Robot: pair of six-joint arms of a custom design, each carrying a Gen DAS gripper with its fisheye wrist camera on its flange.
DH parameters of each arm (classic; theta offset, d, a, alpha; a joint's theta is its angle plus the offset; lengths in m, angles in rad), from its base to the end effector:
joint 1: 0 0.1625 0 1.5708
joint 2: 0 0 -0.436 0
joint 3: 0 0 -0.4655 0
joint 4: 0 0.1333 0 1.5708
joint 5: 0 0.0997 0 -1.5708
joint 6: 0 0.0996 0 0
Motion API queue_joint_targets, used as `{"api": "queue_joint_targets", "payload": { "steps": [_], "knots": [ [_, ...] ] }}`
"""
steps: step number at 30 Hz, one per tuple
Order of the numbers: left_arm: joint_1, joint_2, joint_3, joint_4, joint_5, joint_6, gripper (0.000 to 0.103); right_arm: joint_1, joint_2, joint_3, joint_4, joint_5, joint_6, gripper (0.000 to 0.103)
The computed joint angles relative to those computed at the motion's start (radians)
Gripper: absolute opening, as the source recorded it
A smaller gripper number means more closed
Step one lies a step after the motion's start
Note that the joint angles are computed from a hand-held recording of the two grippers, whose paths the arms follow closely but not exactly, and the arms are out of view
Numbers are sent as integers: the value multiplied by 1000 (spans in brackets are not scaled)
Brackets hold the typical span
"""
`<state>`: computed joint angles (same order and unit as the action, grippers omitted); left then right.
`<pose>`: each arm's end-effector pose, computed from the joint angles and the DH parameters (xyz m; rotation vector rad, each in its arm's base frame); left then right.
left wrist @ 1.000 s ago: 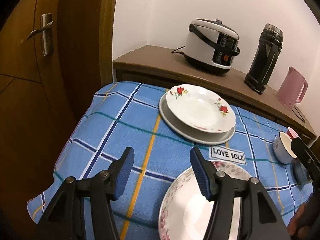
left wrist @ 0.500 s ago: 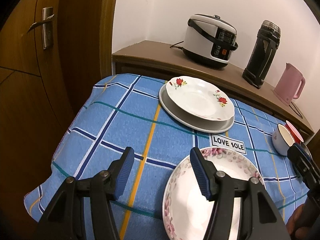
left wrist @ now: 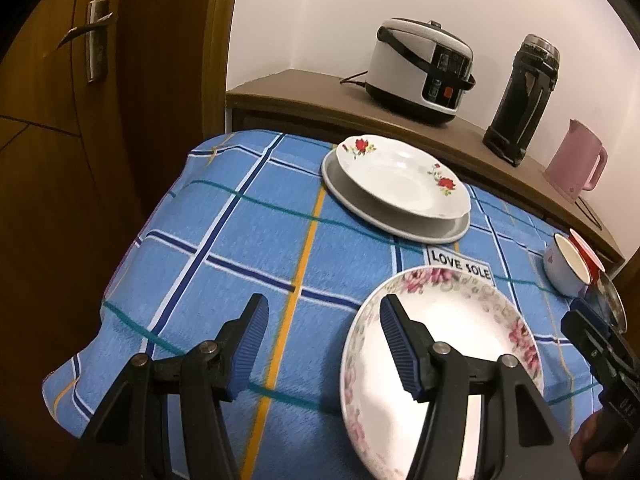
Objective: Organize plates and bowls
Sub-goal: 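Carry the pink-floral-rim plate with the left tool toward the stack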
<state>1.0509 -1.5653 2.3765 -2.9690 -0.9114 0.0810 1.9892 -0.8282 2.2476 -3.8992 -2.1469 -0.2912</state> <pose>-0.0547 -0.4867 0.2506 0.4880 2.4399 -0.9144 0.2722 -0.4176 0.0509 0.5021 -2.3441 1.2016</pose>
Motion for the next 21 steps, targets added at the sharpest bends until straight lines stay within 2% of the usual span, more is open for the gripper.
{"api": "queue_joint_targets", "payload": {
  "steps": [8, 16, 21],
  "knots": [
    [20, -23, 10, 39, -22, -5, 60, -23, -14, 27, 72, 44, 52, 71],
    [26, -27, 8, 93, -72, -12, 60, -28, -13, 25, 140, 69, 72, 53],
    [-1, -13, 17, 87, -32, 6, 60, -26, -12, 21, 152, 64, 82, 50]
  ]
}}
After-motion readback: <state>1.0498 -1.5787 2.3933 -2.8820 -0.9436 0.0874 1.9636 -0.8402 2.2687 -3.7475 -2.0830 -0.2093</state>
